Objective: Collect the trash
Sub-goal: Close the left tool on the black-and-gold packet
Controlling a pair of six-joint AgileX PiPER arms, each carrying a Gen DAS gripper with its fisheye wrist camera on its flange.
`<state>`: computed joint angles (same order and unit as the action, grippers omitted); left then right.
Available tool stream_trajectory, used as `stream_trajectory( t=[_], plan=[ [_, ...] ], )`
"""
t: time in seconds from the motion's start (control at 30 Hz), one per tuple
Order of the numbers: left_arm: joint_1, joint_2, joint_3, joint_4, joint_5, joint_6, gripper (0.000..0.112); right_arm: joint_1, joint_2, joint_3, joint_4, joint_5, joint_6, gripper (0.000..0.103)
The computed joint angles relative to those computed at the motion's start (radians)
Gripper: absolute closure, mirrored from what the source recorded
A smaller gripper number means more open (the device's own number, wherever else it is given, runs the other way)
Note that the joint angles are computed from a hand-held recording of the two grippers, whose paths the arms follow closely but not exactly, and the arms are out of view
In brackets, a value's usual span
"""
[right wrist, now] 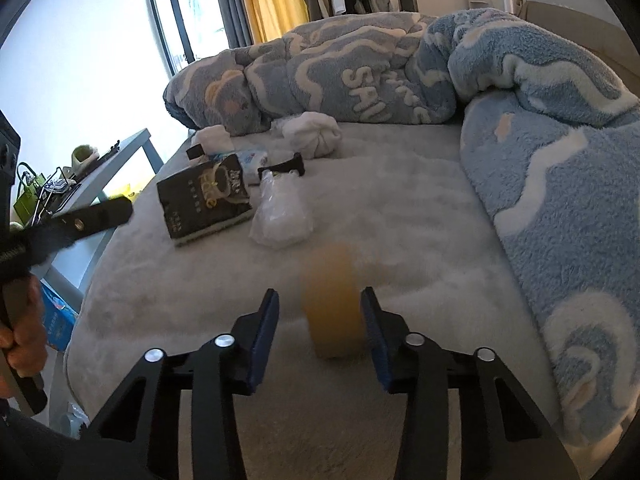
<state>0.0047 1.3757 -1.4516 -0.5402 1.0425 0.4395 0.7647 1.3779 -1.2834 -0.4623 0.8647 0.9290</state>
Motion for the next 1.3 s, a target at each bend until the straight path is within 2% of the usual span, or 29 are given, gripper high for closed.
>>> stream_trajectory(
  t=[0.07, 0.13, 0.3, 0.57, 0.73, 0.83, 1.03, 1.3],
  plan=[
    [-0.013, 0.014, 0.001, 0.009, -0.003, -0.006, 0.049, -0.026, 0.007, -0.008, 0.028, -0.006, -0.029, 0.077],
    [-0.024, 0.032, -0.003, 0.014, -0.002, -0.013, 0.053, -0.045, 0.011, -0.009, 0.049, -0.021, -0.049, 0.081],
    [-0.043, 0.081, -0.036, 0.020, -0.001, -0.057, 0.061, -0.075, 0.028, -0.031, 0.093, -0.030, -0.114, 0.081],
    [-0.037, 0.140, -0.066, -0.011, 0.005, -0.090, 0.062, -0.110, 0.023, -0.079, 0.124, -0.057, -0.152, 0.081],
    [-0.014, 0.163, -0.070, -0.089, 0.041, -0.085, 0.084, -0.124, 0.022, -0.092, 0.130, -0.071, -0.134, 0.081],
    [-0.024, 0.146, -0.063, -0.072, 0.029, -0.094, 0.091, -0.117, 0.027, -0.109, 0.122, -0.069, -0.123, 0.081],
    [-0.003, 0.117, -0.077, -0.090, 0.034, -0.090, 0.093, -0.083, 0.058, -0.178, 0.083, -0.054, -0.092, 0.081],
    [0.104, 0.089, -0.126, -0.207, 0.106, 0.001, 0.097, -0.029, 0.133, -0.290, 0.030, -0.024, -0.057, 0.081]
  ],
)
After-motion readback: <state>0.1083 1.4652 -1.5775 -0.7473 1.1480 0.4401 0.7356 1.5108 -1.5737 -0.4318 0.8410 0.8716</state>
